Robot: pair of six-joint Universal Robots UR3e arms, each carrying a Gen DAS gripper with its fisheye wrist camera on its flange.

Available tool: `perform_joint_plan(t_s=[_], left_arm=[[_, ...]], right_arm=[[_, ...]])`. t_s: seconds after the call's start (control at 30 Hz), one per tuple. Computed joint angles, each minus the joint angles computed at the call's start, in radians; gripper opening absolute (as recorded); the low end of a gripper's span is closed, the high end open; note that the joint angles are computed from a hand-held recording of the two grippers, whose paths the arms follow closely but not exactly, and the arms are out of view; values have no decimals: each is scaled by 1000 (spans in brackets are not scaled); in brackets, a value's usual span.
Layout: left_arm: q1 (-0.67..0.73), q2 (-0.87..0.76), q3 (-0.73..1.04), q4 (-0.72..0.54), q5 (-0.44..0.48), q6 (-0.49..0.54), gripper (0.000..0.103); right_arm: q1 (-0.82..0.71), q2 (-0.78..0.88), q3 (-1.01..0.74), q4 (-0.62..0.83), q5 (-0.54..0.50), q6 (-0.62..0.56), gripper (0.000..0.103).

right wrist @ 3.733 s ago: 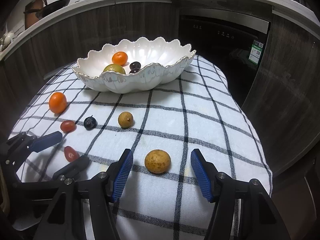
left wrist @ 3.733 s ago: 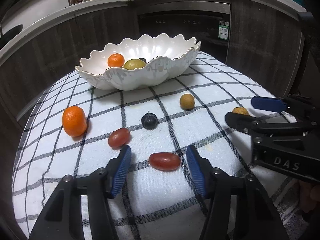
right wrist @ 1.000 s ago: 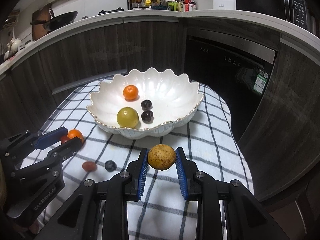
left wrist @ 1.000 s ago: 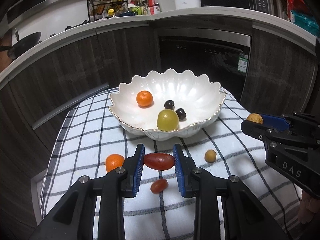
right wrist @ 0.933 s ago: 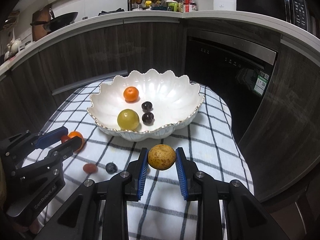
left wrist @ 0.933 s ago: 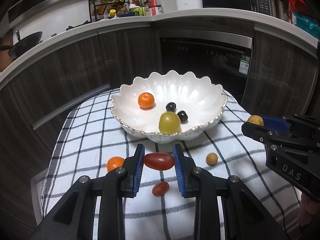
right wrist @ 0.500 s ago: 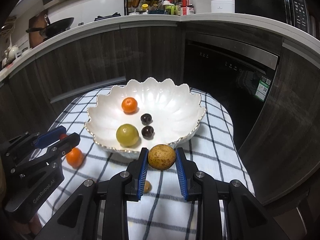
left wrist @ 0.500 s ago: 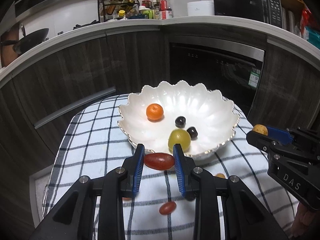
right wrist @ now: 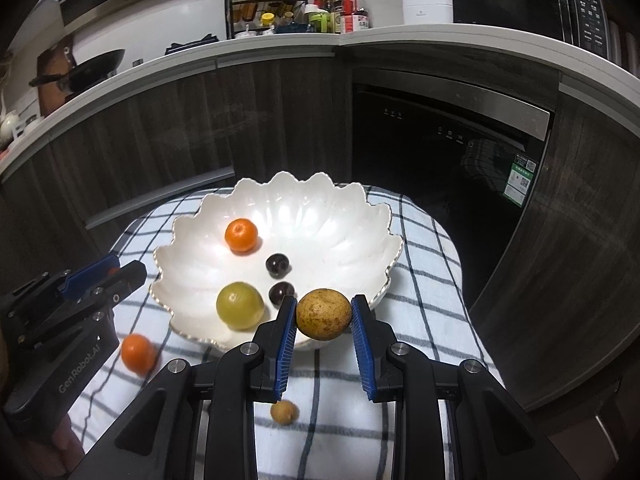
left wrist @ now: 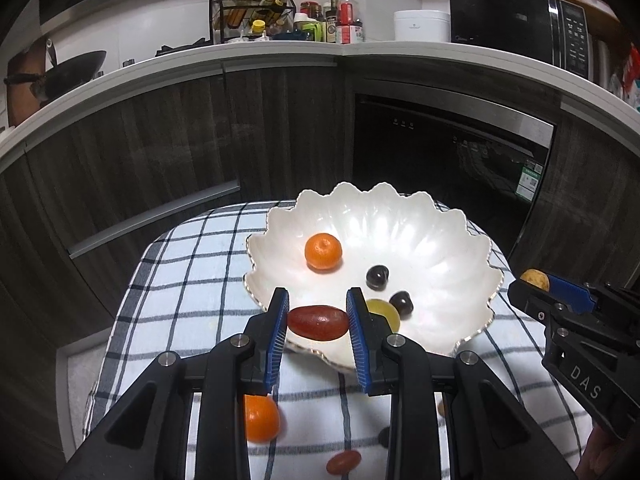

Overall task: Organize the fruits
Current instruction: 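Carry the red grape and brown fruit in both tools over the white bowl, then open both tools above the bowl to drop the grape and brown fruit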

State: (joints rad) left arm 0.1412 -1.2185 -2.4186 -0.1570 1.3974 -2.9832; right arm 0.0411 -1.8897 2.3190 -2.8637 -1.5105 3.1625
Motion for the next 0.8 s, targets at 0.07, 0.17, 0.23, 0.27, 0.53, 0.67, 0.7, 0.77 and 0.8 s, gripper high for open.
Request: perform_joint_plan(t_s=[0.07,0.17,0.23,0.27,0.53,0.67,0.7,0.77,0.8], left_arm=[[-7,-39,20,17,11,-7,30],[-8,-89,47,39,22,-9,30],[-8,-117,63,50,26,-10,30],[-6,-131,71,54,27,-11,30],[-1,-219,117,77,33,-19,30],[-14,-281,157,86,53,-24,30],[-18,-295,169,85,59,-29,30],[-18,-322,186,86,66,-34,30],[-19,-333,195,86,69,-36,30]], right_arm=[[6,35,-19,-16,-11,11,29],[12,78,-47,-34,-24,25,29],[15,106,-65,-47,-33,33,29],[18,120,-74,-54,-38,37,29],[28,228,-149,-84,-73,70,29],[35,282,-193,-84,-88,82,29],[37,294,-203,-82,-92,86,29],[38,318,-224,-78,-97,94,29],[39,328,-233,-76,-98,98,29]])
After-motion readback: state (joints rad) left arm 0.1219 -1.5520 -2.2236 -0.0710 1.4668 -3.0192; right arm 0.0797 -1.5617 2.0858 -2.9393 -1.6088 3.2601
